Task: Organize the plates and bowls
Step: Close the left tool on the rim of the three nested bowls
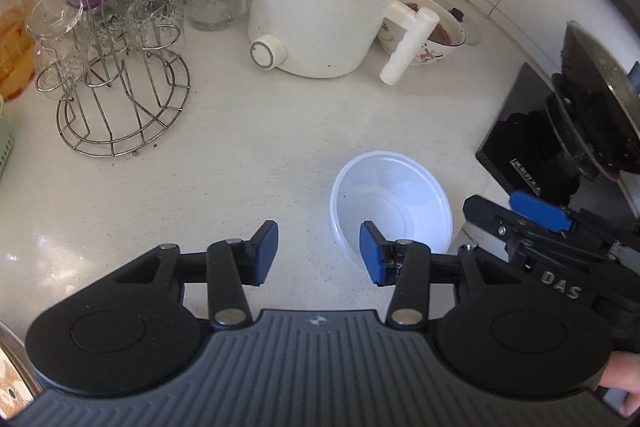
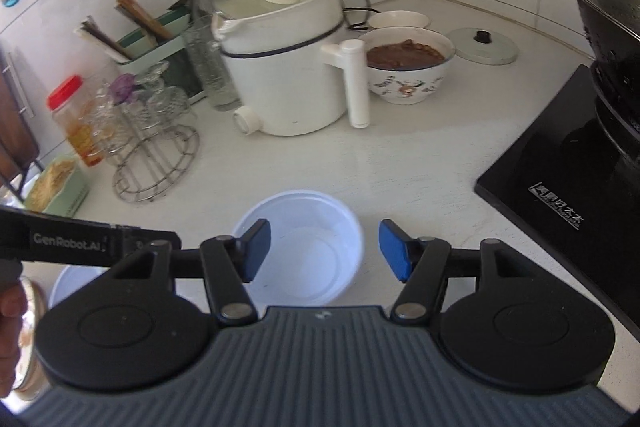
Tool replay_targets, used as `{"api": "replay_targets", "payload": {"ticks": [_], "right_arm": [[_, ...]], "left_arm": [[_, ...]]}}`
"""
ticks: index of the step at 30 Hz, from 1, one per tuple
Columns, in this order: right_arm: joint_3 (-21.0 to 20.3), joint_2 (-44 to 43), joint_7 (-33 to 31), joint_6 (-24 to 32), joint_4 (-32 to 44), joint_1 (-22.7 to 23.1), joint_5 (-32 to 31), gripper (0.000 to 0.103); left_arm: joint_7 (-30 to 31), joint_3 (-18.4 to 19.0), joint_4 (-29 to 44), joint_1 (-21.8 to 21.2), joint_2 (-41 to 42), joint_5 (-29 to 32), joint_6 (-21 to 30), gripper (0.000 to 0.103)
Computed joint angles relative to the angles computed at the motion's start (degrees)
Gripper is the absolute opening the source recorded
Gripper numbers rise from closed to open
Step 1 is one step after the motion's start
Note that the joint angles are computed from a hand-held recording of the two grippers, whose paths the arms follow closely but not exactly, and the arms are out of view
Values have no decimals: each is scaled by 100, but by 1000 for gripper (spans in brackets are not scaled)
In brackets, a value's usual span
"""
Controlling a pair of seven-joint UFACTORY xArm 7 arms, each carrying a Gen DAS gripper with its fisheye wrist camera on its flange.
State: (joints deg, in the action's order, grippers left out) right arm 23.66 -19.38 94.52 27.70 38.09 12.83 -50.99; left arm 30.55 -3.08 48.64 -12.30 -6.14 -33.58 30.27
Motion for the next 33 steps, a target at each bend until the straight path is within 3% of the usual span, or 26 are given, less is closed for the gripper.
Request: {"api": "replay_targets", "payload": {"ticks": [3, 9, 11, 13, 16, 20, 24, 28, 33], "right_arm": [[104, 203, 40, 343, 82, -87, -423, 62], [-325, 441, 298, -140, -86, -34, -639, 61], [-409, 517, 445, -326, -127, -54, -699, 55], [-453, 592, 599, -469, -149, -83, -836, 41], [-540, 682, 720, -625, -170, -88, -917, 33], [-625, 747, 902, -886, -208, -107, -993, 30], [-671, 858, 591, -778, -136, 18, -773, 17], [-690, 885, 482, -766, -129, 72, -665, 17], [-719, 819, 574, -975, -181, -19, -642, 17]], "left_arm": [[112, -29, 35, -76, 55, -177, 81, 51], [-66, -196, 236, -119, 391, -12, 166, 51], [-150, -258, 314, -131, 493, 165, 213, 51], [-265, -300, 400, -130, 592, 334, 285, 50], [-353, -350, 494, -125, 709, 484, 281, 48], [-495, -396, 652, -102, 893, 624, 354, 42], [-547, -450, 688, -92, 975, 667, 310, 32], [-647, -453, 801, -53, 1025, 712, 467, 24], [-791, -442, 772, -22, 958, 702, 510, 23]]}}
